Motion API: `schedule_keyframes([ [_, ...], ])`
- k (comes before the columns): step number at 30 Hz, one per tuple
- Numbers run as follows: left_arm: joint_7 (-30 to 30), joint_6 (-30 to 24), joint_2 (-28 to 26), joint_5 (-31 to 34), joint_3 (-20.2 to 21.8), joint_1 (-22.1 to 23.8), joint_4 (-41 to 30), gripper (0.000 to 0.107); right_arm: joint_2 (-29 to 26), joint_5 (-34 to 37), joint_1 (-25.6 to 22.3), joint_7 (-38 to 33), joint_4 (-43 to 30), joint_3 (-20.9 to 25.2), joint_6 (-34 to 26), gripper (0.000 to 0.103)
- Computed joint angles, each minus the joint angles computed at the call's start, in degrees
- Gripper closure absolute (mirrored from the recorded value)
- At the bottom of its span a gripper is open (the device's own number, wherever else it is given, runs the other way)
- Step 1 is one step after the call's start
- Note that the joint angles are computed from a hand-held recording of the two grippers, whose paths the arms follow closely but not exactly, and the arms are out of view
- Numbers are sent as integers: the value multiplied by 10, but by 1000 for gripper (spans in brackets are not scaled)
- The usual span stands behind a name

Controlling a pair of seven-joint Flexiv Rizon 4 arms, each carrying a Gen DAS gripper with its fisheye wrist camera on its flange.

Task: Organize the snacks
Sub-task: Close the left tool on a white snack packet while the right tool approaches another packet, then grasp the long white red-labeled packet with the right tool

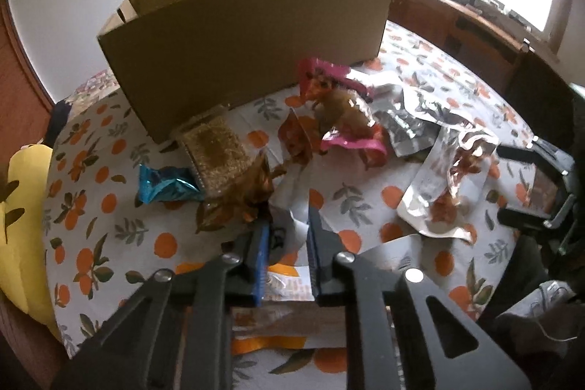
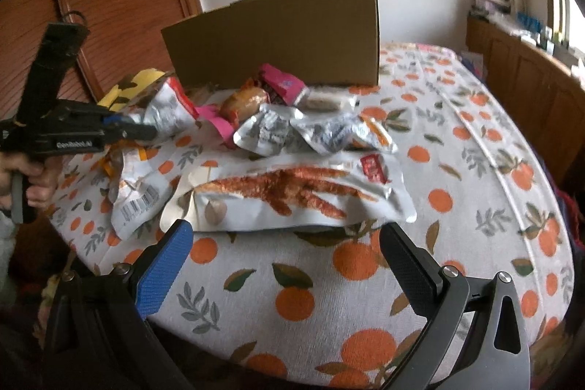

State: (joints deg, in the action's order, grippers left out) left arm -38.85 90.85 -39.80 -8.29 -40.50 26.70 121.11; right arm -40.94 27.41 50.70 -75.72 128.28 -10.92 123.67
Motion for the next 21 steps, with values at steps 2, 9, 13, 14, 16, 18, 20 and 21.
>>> schedule_keyframes([
  [2,7,-6,-1,0,-23,21,8,92,2,3,3,2,1,-5,-11,0],
  [9,0,4,-20,8,-82,70,28,92,6,-42,-55,37,-10,25,-26,0],
  [13,-19,10,-38,28,-117,98,42,92,5,-86,-111,59,-24,62,-17,5],
  [14,-24,14,-45,35,-123,102,45,92,5,-91,-114,61,-28,62,-23,8],
  [16,-37,21,-54,48,-128,105,48,92,4,-102,-124,69,-34,64,-27,11],
  [18,-49,31,-60,61,-125,102,48,92,5,-114,-140,80,-39,73,-29,18],
  [20,-60,40,-62,74,-118,98,48,92,4,-123,-153,92,-40,82,-27,20],
  [21,-65,41,-66,80,-121,102,48,92,4,-127,-161,100,-42,88,-24,22],
])
